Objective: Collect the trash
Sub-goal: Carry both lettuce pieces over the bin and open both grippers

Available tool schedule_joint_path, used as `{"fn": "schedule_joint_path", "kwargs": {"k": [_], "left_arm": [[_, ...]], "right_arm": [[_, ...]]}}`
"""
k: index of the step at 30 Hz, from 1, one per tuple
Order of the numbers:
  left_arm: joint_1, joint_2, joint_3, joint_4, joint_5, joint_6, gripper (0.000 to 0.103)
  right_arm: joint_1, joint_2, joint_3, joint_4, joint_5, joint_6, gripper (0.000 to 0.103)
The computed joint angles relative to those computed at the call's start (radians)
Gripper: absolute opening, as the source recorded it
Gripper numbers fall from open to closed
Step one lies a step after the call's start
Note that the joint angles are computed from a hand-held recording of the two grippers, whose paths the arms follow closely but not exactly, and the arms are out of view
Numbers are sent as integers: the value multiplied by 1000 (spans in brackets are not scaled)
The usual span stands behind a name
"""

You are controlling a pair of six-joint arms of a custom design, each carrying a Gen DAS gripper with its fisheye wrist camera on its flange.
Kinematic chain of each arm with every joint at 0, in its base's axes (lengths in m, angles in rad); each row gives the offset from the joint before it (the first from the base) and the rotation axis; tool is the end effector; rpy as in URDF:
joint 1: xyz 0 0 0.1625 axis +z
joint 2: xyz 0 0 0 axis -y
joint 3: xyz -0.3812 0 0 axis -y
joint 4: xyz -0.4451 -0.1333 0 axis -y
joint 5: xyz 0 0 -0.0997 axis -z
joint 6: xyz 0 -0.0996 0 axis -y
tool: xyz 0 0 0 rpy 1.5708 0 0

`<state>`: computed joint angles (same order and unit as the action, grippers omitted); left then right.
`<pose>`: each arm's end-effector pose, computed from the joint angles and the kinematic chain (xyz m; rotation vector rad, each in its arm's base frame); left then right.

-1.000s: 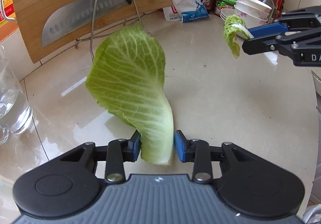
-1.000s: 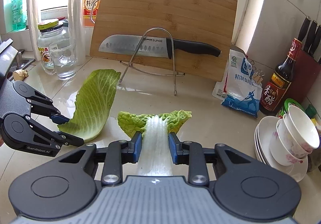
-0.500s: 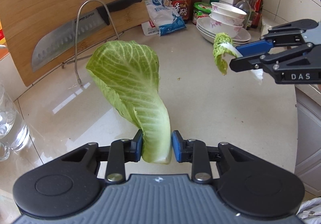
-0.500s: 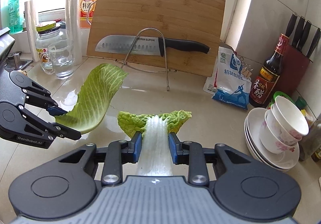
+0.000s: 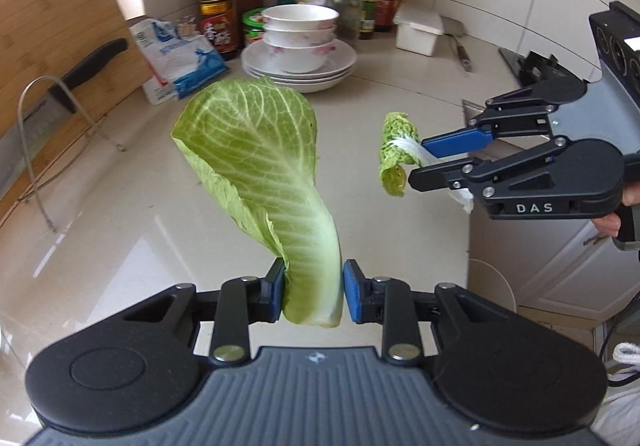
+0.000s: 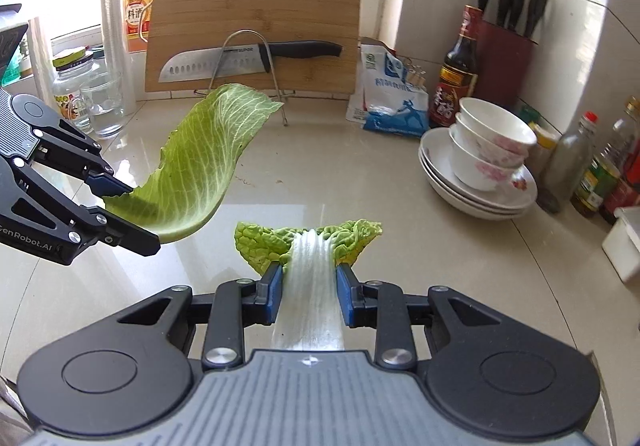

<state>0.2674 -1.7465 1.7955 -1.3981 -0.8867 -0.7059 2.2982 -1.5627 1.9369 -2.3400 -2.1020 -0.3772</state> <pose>-0.3901 -0.3103 0.4188 0.8396 2.3859 -0.6086 0.4226 -0.3501 0.3401 1.2514 -2.3020 0.6395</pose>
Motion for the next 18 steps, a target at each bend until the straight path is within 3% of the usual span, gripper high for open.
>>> {"fn": "schedule_joint_path", "kwargs": {"k": [11,18], "left_arm": [[-30,155,17,-277,-199,244,28],[-38,264,6,-383,-303,314,28]], "right_arm": [[11,-306,170,126,-178,215,33],[-45,-508,276,242,-256,347,33]]}}
